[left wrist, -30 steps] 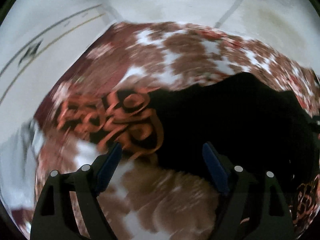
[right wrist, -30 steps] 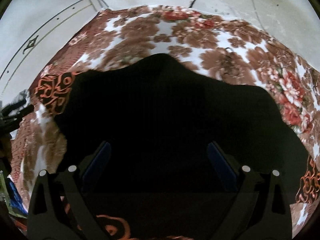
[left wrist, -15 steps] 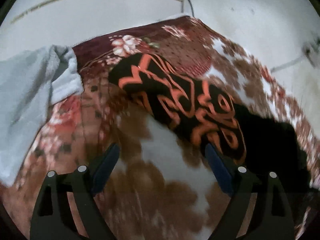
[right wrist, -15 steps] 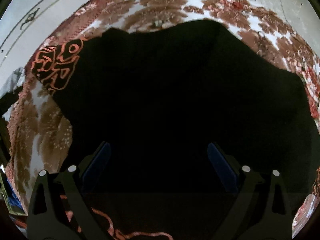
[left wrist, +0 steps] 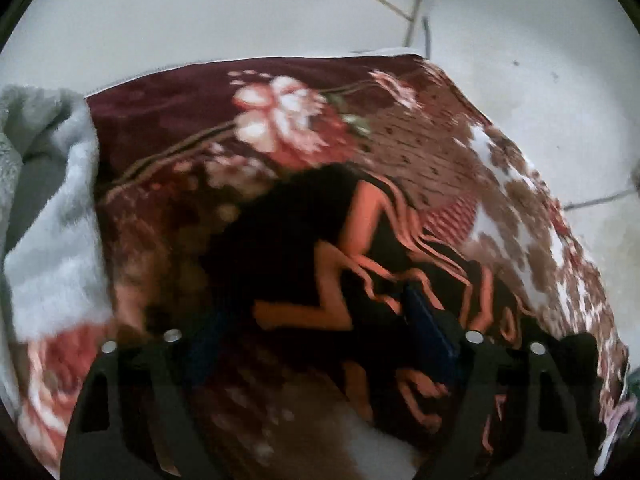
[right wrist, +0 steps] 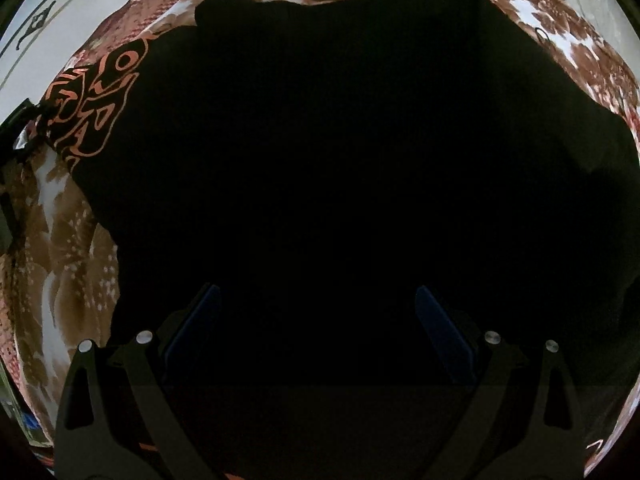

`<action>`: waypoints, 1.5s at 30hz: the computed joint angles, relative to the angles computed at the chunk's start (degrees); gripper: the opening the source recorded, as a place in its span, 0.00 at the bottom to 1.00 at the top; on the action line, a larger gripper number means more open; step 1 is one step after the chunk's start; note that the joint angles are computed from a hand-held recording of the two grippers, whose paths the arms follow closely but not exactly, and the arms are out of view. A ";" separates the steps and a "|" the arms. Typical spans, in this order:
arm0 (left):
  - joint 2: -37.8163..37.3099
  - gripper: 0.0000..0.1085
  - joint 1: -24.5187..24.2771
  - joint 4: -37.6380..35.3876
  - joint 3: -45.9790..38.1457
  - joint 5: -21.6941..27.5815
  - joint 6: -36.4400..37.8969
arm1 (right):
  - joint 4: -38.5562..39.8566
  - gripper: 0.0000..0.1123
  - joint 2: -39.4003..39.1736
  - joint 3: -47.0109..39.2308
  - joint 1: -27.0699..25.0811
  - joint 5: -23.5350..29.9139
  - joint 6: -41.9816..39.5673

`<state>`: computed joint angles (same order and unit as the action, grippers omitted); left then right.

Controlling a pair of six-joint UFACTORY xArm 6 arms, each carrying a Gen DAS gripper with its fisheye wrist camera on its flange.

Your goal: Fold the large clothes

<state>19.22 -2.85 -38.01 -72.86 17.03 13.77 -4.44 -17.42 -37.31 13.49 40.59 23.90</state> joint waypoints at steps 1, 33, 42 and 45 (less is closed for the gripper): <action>0.43 0.71 0.17 -0.18 -0.55 0.09 0.26 | -0.13 0.86 -0.15 0.06 0.05 0.10 0.37; -14.16 0.12 -26.58 0.82 -11.58 6.87 -4.22 | -10.99 0.87 -3.92 3.04 6.02 2.35 13.99; -3.80 0.12 -42.32 16.54 -22.86 3.73 -24.16 | -20.96 0.87 1.08 0.09 8.81 -2.86 17.75; 1.00 0.12 -45.95 15.18 -28.20 5.51 -28.60 | -20.71 0.87 0.47 1.82 7.31 -5.84 16.85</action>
